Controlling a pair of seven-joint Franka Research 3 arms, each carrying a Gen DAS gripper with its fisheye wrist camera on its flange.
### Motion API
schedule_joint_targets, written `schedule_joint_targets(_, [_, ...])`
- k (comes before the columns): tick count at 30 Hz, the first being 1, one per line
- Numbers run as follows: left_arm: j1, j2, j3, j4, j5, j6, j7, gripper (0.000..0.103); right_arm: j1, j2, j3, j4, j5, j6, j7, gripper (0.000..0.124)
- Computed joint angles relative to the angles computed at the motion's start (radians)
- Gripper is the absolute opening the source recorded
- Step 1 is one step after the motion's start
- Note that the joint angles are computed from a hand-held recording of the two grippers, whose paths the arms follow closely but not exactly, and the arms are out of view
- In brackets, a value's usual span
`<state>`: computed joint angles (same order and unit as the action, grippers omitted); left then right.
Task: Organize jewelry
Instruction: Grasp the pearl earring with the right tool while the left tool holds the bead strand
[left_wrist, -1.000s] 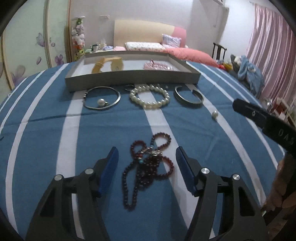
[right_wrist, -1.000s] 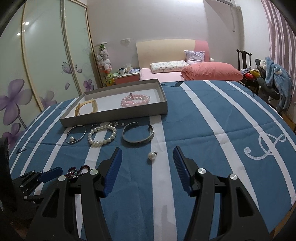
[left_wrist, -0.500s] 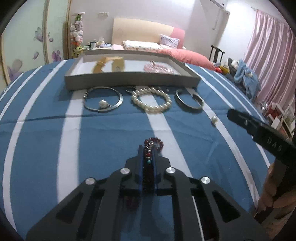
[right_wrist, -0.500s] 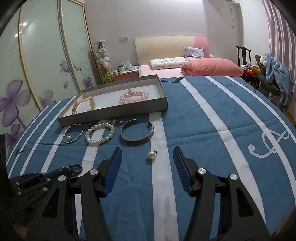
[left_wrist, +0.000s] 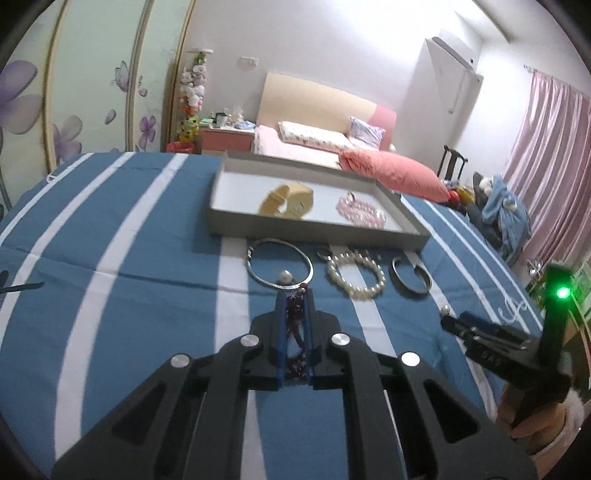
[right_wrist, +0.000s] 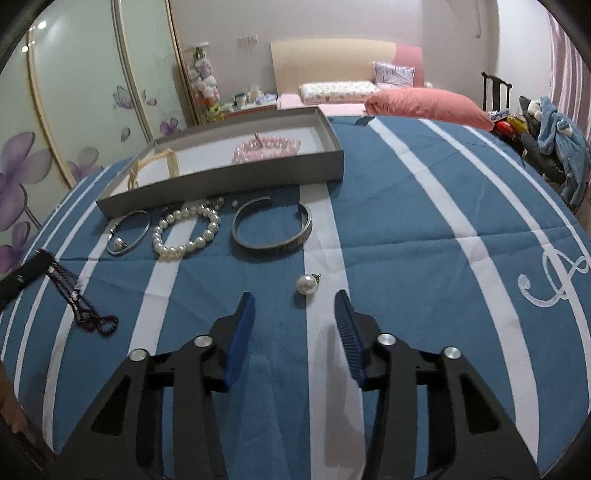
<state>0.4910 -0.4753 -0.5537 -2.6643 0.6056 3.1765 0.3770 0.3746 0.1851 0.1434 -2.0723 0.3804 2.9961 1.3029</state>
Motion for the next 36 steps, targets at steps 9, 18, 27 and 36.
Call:
schedule_joint_targets(9, [-0.008,-0.071,0.022,-0.033,-0.036,0.021,0.018,0.009,0.051,0.027,-0.072,0.061,-0.169,-0.075,0.186,0.033])
schedule_joint_targets(18, [-0.018,-0.083,0.027,-0.044,-0.073,0.018,0.046,0.009,0.066,0.042,-0.092,0.083,-0.290,-0.094,0.284,0.017])
schedule_joint_targets(27, [-0.016,-0.089,0.021,-0.050,-0.091,0.024,0.063,0.009,0.001,0.029,-0.018,0.063,-0.160,-0.066,0.169,0.014])
schedule_joint_targets(36, [-0.014,-0.116,0.016,-0.046,-0.098,0.022,0.076,0.009,-0.059,-0.020,0.097,0.022,0.143,0.077,-0.123,0.014])
